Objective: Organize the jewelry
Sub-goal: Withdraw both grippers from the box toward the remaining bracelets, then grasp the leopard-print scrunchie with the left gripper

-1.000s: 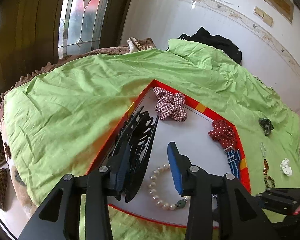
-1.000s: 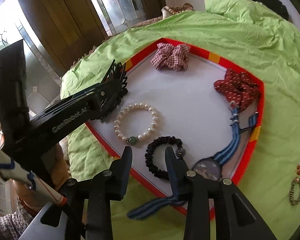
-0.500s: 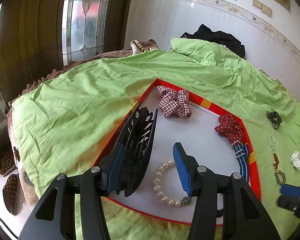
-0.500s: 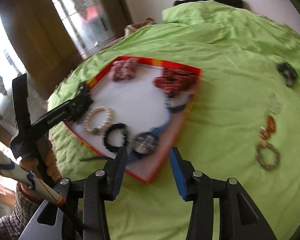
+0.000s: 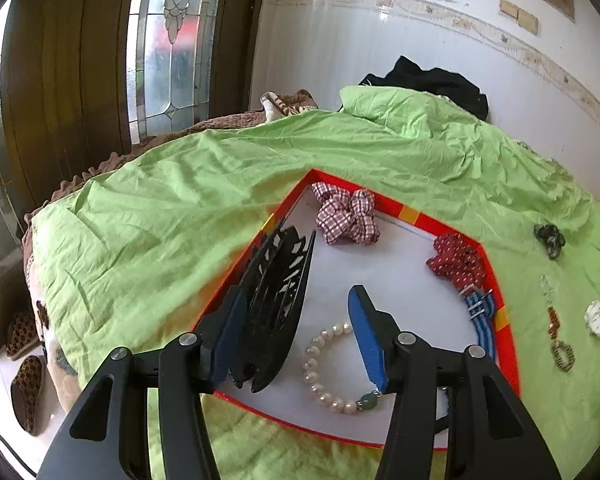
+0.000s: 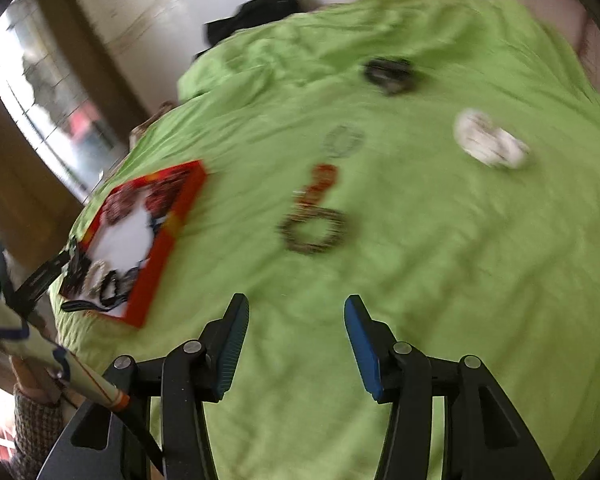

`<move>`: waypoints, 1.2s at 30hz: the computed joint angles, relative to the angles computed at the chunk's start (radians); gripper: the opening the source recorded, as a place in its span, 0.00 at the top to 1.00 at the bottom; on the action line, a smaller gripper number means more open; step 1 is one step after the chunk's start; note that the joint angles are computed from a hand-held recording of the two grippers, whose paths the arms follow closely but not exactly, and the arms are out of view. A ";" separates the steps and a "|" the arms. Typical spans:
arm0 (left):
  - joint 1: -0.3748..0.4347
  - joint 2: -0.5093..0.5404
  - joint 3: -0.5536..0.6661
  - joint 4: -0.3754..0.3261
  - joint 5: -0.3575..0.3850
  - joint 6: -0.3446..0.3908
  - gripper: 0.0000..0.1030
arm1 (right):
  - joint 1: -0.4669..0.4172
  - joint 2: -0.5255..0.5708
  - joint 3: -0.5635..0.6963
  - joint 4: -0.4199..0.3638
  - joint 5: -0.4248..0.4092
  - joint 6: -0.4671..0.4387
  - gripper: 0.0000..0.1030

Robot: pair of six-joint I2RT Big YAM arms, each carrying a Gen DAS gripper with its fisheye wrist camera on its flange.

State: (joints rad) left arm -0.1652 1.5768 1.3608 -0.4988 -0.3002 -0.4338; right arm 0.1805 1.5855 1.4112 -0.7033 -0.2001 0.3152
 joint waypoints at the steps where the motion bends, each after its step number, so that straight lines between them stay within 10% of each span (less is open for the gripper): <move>1: -0.005 -0.008 0.005 -0.012 -0.005 -0.012 0.50 | -0.015 -0.008 -0.012 0.001 0.003 -0.003 0.48; 12: -0.207 -0.003 0.190 -0.153 0.038 0.028 0.43 | -0.127 -0.022 -0.077 0.039 -0.054 -0.034 0.48; 28: -0.337 0.610 0.864 -0.520 0.338 0.051 0.42 | -0.204 0.040 -0.018 0.032 -0.112 -0.047 0.45; 36: -0.346 0.676 0.924 -0.521 0.325 0.067 0.44 | -0.186 0.132 0.096 0.013 -0.111 -0.058 0.45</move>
